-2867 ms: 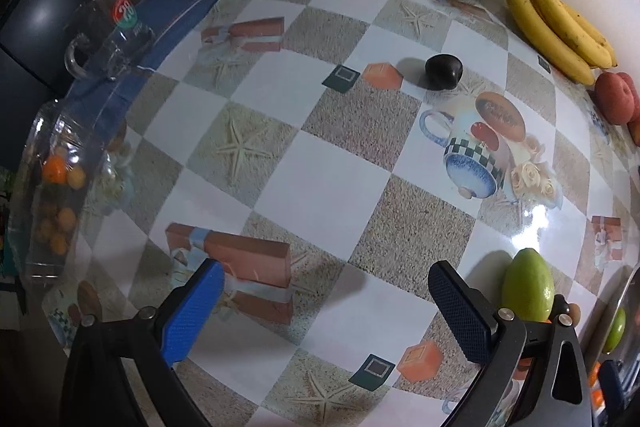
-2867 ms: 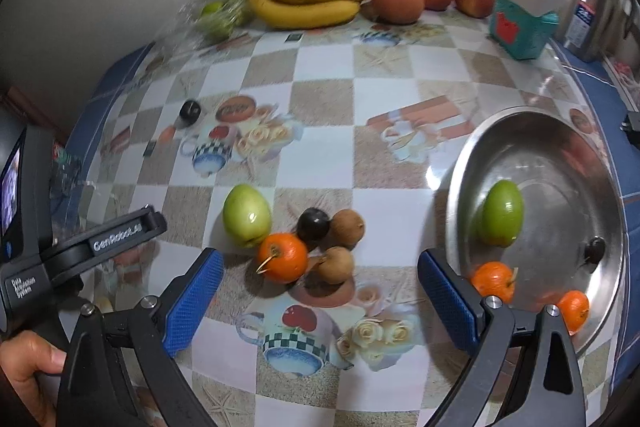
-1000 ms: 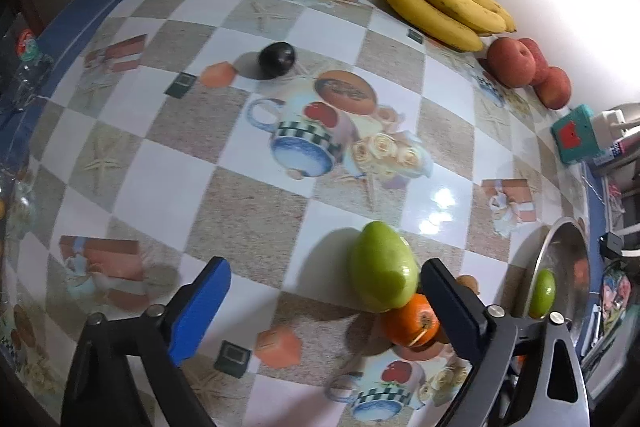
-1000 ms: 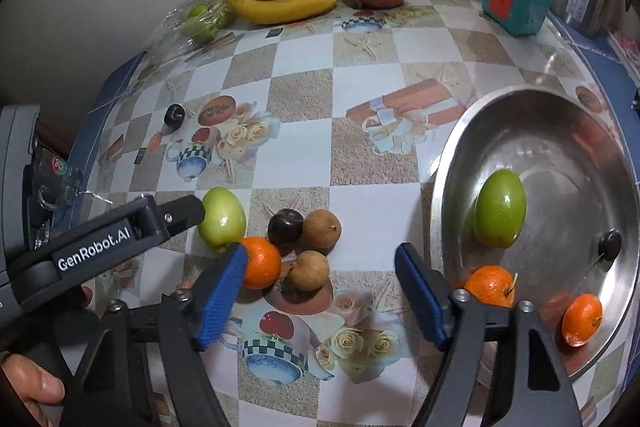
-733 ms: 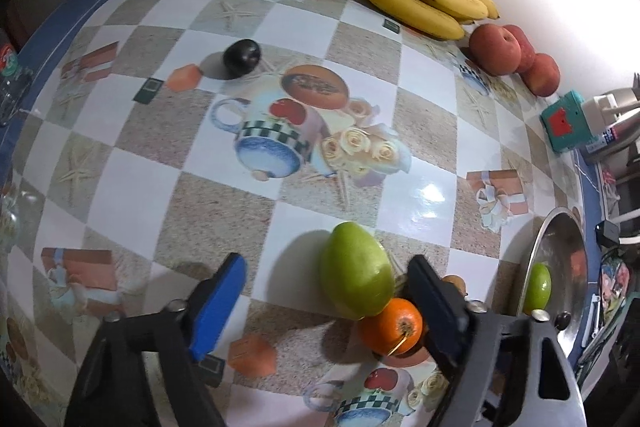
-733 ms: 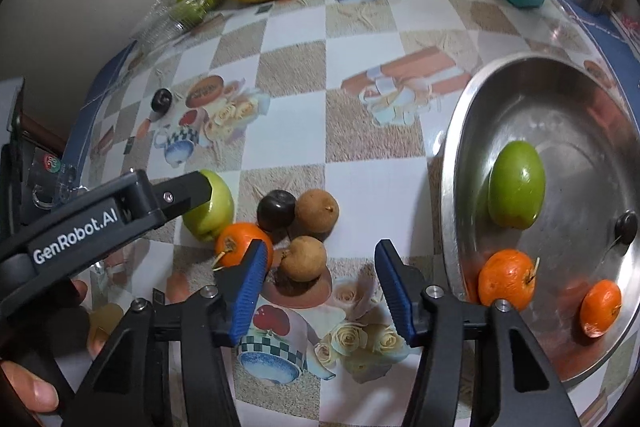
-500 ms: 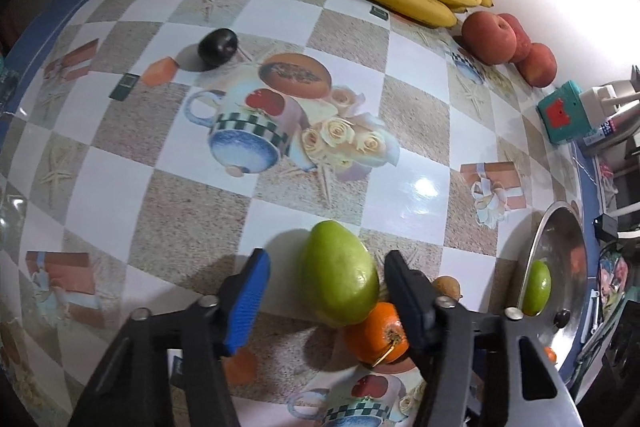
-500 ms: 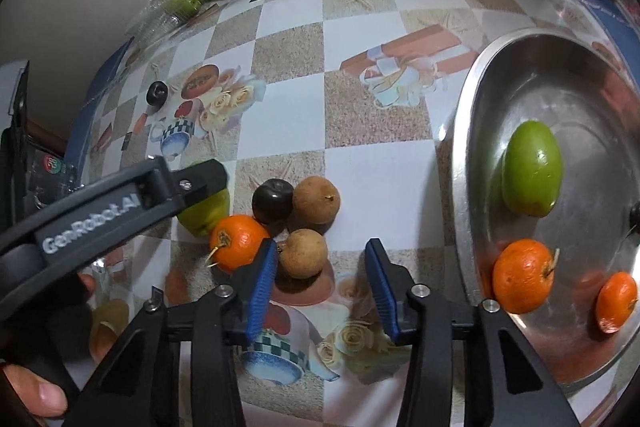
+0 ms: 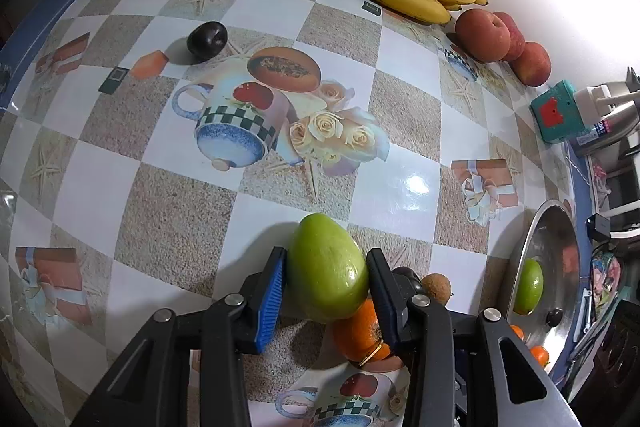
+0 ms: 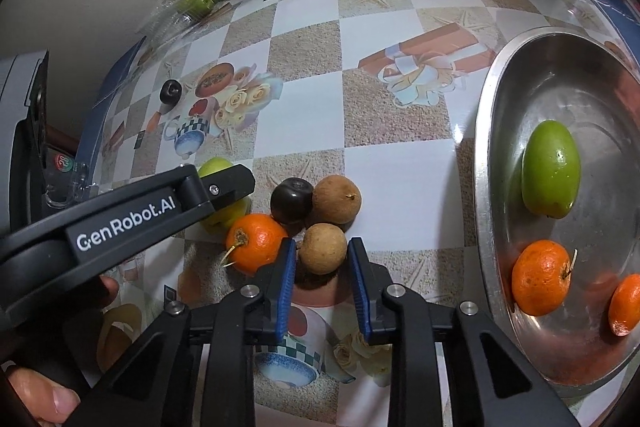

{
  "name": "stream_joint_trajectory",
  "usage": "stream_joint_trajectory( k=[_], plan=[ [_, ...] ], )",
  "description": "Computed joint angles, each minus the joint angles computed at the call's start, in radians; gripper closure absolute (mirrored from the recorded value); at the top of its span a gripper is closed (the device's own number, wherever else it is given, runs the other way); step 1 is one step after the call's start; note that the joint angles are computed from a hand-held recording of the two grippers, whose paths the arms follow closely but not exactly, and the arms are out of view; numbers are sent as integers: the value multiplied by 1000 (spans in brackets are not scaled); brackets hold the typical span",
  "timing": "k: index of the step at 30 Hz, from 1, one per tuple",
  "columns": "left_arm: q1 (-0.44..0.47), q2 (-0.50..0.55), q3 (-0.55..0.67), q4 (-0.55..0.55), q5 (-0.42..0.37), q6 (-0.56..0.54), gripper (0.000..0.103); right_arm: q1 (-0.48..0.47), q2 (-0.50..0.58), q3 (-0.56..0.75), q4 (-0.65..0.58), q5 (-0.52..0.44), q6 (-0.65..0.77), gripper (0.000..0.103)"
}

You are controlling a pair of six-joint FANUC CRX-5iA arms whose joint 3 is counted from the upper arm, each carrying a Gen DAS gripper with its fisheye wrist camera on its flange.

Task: Organize fruits
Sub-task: 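Carry the green pear with the left tool over the basin while the right tool carries the brown fruit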

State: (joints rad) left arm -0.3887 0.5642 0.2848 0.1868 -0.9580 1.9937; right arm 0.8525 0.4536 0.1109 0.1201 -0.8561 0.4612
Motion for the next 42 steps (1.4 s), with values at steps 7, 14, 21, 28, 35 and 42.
stream_joint_trajectory(
  k=[7, 14, 21, 28, 35, 42],
  plan=[
    [2, -8, -7, -6, -3, 9, 60, -1, -6, -8, -5, 10, 7, 76],
    [10, -24, -20, -14, 9, 25, 60, -1, -16, -15, -9, 20, 23, 76],
    [16, -57, -50, -7, 42, 24, 60, 2, -40, -38, 8, 46, 9, 76],
    [27, -103, -89, 2, 78, 33, 60, 8, -79, -70, 35, 70, -16, 76],
    [24, -131, -102, -17, 96, 62, 60, 22, -123, -108, 102, 89, -74, 76],
    [11, -144, -102, -30, 107, 72, 60, 17, -143, -132, 131, 90, -117, 76]
  ],
)
